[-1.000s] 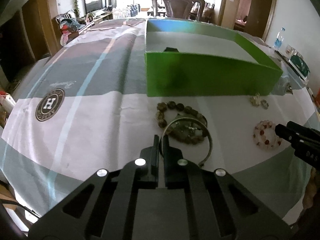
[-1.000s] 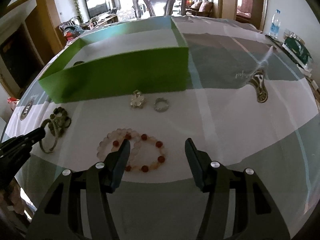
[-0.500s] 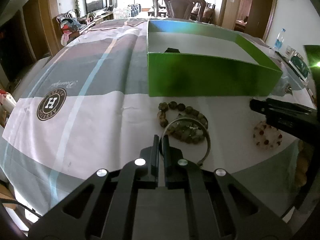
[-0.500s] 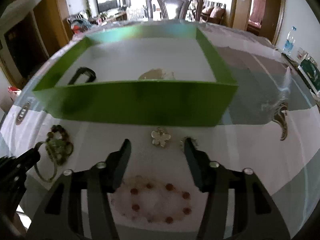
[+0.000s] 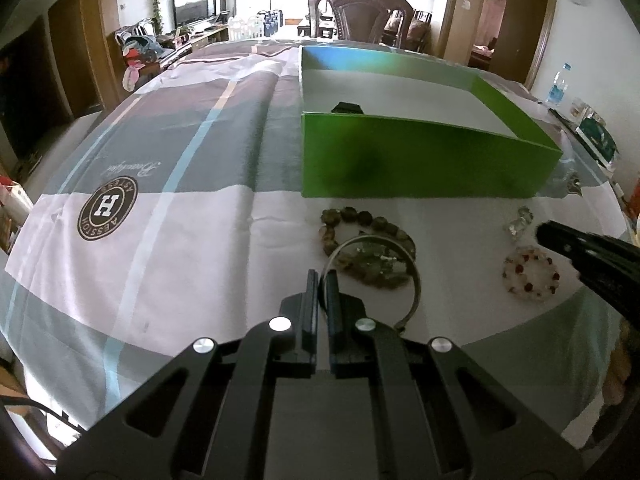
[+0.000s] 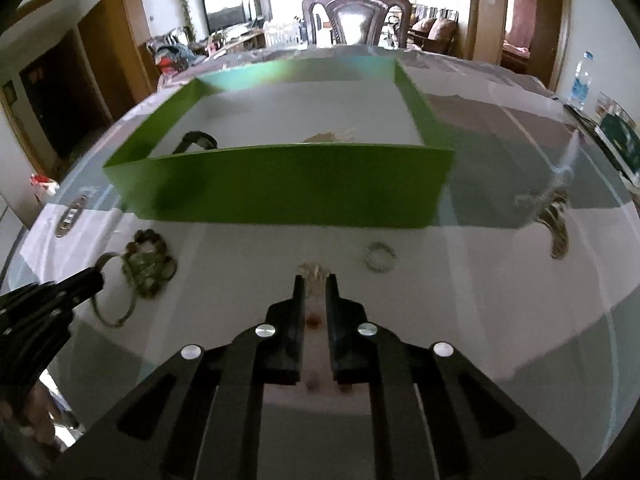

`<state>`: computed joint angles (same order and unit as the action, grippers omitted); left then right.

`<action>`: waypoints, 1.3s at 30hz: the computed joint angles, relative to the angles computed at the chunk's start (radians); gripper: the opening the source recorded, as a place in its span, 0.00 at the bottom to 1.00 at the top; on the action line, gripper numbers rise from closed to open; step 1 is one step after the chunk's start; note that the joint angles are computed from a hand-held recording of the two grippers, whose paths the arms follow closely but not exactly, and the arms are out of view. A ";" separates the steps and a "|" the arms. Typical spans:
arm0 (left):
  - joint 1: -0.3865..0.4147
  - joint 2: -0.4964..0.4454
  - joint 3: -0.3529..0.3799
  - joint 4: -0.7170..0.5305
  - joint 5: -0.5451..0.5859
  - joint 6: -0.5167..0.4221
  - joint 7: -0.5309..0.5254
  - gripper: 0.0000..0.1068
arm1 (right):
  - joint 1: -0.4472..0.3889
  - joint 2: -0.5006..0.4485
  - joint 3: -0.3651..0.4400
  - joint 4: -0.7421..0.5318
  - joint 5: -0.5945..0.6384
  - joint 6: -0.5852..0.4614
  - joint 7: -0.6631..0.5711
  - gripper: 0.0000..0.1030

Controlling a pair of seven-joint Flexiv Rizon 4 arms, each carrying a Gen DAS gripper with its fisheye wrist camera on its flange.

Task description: Organize jewelry

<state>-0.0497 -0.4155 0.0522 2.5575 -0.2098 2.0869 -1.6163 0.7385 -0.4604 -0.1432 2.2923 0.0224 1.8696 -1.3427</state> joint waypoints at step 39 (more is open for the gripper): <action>-0.066 -0.039 0.009 -0.024 -0.043 -0.023 0.030 0.07 | -0.044 -0.013 0.013 0.029 -0.007 -0.014 0.095 0.25</action>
